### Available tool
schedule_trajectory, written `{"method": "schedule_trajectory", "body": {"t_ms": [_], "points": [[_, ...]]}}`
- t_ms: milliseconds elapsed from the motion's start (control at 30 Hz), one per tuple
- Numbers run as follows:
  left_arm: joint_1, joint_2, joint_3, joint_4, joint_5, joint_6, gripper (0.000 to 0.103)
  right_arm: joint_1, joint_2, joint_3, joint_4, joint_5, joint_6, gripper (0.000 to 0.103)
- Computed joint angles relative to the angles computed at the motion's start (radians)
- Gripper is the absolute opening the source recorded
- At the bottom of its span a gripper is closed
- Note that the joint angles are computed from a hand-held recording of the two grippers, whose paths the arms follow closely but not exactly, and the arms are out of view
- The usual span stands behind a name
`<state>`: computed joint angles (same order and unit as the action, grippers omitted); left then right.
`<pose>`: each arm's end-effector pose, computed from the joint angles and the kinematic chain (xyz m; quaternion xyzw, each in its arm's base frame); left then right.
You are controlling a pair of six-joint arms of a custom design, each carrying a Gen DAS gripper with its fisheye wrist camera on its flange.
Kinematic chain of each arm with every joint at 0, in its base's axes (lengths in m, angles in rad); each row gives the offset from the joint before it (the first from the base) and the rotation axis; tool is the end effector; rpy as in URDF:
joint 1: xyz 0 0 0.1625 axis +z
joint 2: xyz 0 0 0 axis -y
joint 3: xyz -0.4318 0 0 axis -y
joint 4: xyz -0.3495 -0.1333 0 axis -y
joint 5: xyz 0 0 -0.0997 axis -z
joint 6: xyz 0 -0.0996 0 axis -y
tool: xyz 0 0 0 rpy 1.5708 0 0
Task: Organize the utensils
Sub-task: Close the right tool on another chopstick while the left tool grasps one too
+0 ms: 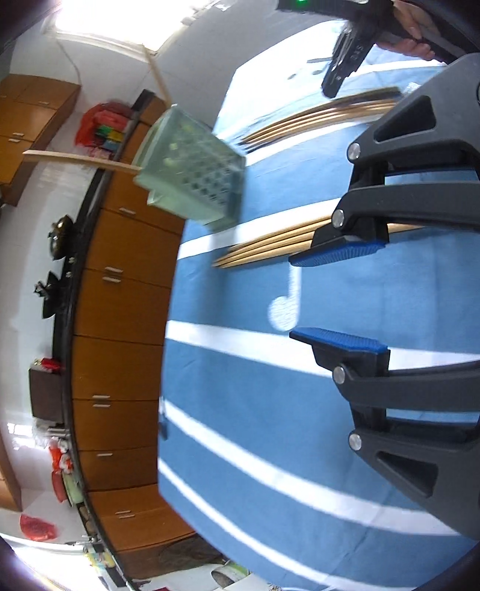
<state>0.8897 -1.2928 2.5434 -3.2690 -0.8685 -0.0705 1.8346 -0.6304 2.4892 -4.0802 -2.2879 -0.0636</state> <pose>-0.0676 -0.3974 0.2206 0.2024 0.8962 -0.3169 0.2355 0.1631 -0.3437 0.0826 0.0340 -0.8937 0.3310 0.3009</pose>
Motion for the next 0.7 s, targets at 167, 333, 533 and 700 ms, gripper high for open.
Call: {"method": "schedule_trajectory", "body": {"t_ms": [167,333,533,700], "points": [[-0.011,0.013,0.016,0.020,-0.030,-0.016,0.034,0.003,0.033,-0.016,-0.025,-0.031,-0.026,0.015],[-0.016,0.040,0.016,0.041,-0.054,-0.033,0.034,-0.012,0.046,-0.014,-0.089,-0.077,-0.042,0.008],[-0.017,0.078,0.014,0.068,-0.072,-0.037,0.024,-0.052,0.044,-0.001,-0.150,-0.101,-0.003,0.008],[-0.022,0.107,0.015,0.081,-0.068,-0.046,0.017,-0.043,0.064,-0.005,-0.170,-0.119,-0.030,0.008]]}}
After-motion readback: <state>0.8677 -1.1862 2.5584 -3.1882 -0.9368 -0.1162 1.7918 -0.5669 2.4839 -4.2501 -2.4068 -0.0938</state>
